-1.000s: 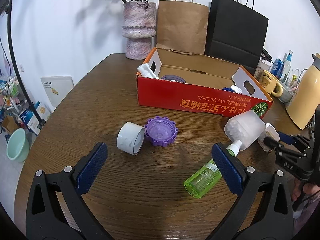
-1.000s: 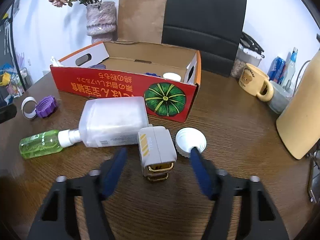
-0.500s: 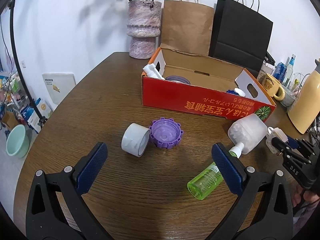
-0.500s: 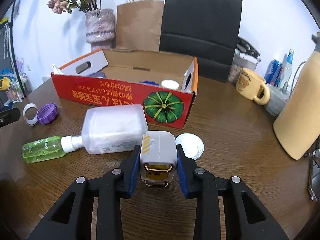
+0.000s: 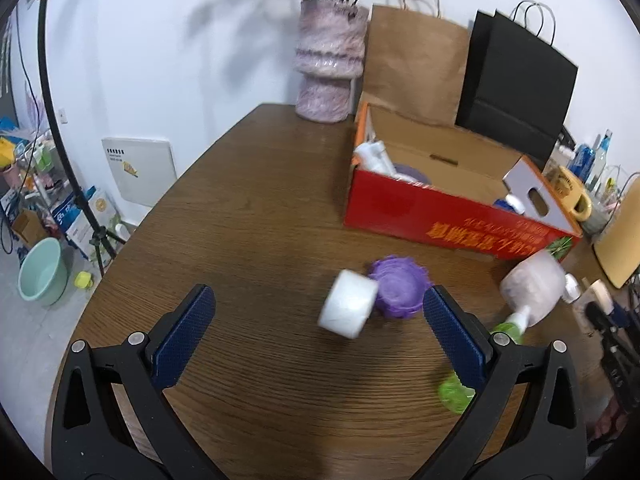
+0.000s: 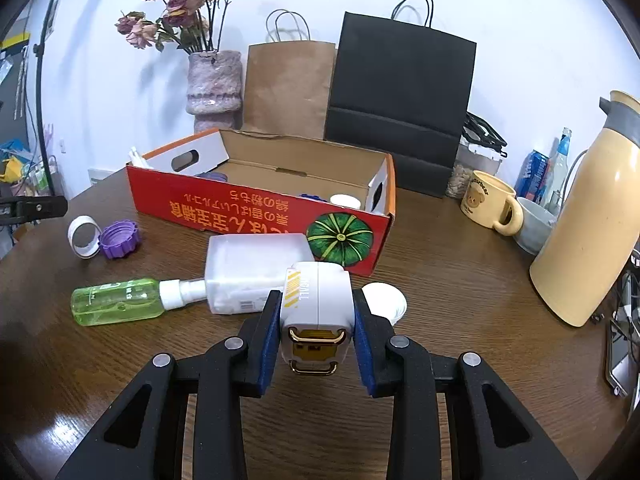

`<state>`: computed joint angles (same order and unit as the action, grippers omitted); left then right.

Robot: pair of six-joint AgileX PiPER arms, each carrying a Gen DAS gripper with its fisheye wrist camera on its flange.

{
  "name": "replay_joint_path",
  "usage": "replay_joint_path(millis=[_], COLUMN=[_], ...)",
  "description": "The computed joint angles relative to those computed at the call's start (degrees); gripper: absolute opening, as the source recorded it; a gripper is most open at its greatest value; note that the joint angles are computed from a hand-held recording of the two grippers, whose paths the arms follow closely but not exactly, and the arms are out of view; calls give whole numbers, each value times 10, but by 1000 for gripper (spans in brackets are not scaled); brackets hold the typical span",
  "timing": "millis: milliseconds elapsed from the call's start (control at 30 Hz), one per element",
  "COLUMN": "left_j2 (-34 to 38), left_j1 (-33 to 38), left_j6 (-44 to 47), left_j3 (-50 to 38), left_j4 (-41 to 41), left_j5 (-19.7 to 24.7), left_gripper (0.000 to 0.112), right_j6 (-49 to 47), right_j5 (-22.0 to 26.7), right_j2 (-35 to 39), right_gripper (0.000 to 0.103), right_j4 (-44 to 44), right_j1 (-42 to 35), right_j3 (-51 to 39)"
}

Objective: Organize rigid objects
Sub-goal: 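Grasp the white tape roll with the left tool while the right tool holds the cartridge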

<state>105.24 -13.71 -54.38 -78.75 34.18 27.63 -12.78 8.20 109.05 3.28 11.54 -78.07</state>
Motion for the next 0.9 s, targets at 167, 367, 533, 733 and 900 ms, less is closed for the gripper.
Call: replay_joint_path(millis=[167,367,533,733,900], left_j2=[36,47,45,55,51], left_j1=[10,6,16,27,30], left_j6=[92,108,138,238,316], left_j3=[-32,-37,-30,-40,-32], left_j4=[-58,-49,-69,-152,-223], left_j5=[17,13,-19,-36,-52], left_gripper=[103,103,102,63,23], right_j6=[11,9,9,33,105], right_j5=[0,1,1,0,-3], right_j2=[0,0,0,0,-3], right_gripper=[36,36,36,36,36], right_j4=[-10,-7,-6,-29,-96], right_j1=[2,1,1,2,8], right_j3=[1,0,0,2,7])
